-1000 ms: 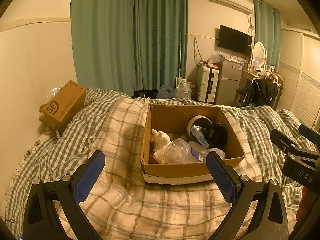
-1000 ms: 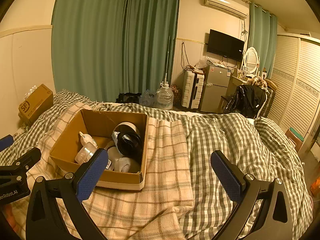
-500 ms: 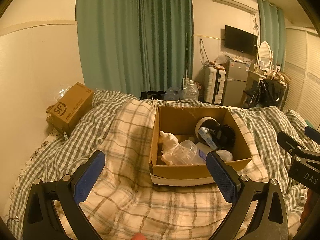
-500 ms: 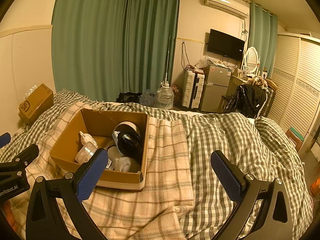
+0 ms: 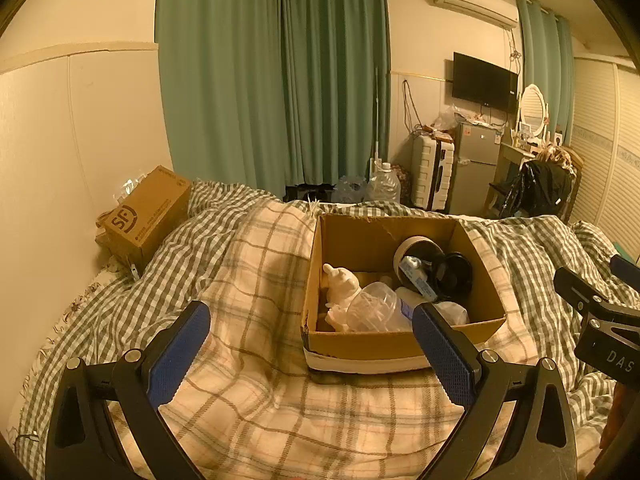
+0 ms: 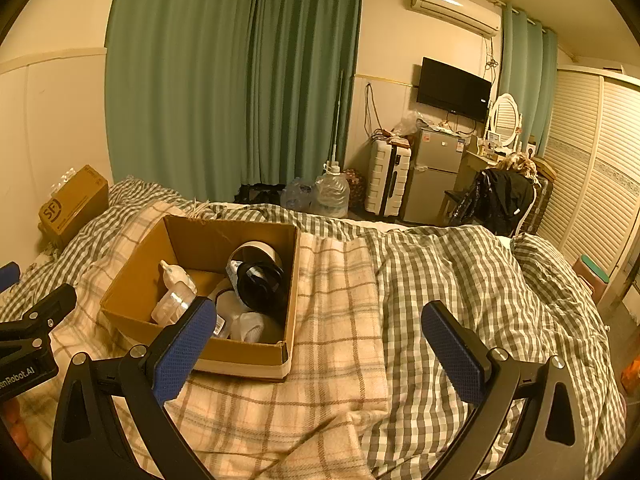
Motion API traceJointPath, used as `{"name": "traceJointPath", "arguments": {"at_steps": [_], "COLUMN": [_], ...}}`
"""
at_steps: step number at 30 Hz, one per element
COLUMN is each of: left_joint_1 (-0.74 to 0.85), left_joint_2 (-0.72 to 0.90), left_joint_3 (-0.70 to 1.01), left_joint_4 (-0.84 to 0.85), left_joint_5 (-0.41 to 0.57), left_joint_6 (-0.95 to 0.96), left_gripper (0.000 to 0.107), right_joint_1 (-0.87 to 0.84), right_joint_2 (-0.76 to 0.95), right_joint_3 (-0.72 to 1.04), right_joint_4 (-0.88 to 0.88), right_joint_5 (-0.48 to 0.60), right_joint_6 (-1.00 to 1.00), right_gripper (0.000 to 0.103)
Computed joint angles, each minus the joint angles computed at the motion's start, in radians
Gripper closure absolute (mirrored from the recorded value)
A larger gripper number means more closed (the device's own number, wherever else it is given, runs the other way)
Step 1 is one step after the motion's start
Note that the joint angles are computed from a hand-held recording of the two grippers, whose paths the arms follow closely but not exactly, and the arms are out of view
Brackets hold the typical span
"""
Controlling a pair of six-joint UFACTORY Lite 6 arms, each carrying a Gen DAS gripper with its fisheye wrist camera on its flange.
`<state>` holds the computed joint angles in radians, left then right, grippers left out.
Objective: Organize objects
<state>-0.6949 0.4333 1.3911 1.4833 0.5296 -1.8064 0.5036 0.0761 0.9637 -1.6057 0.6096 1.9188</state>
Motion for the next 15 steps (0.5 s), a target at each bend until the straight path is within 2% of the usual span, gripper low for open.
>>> {"name": "traceJointPath", "arguments": {"at_steps": [15], "left_joint_1": [0.0], "left_joint_2": [-0.005], "left_joint_3": [-0.012], "left_joint_4": [0.028], "left_joint_5": [0.013], "left_joint_6": [-0.017], "left_gripper": [0.004], "right_joint_1": [0.002], "right_joint_2": [0.001], "right_joint_3": [0.001], "right_joint_4": [0.0], "right_joint_5": [-0.001], "right_joint_6": [0.0], "right_gripper": [0.0]}}
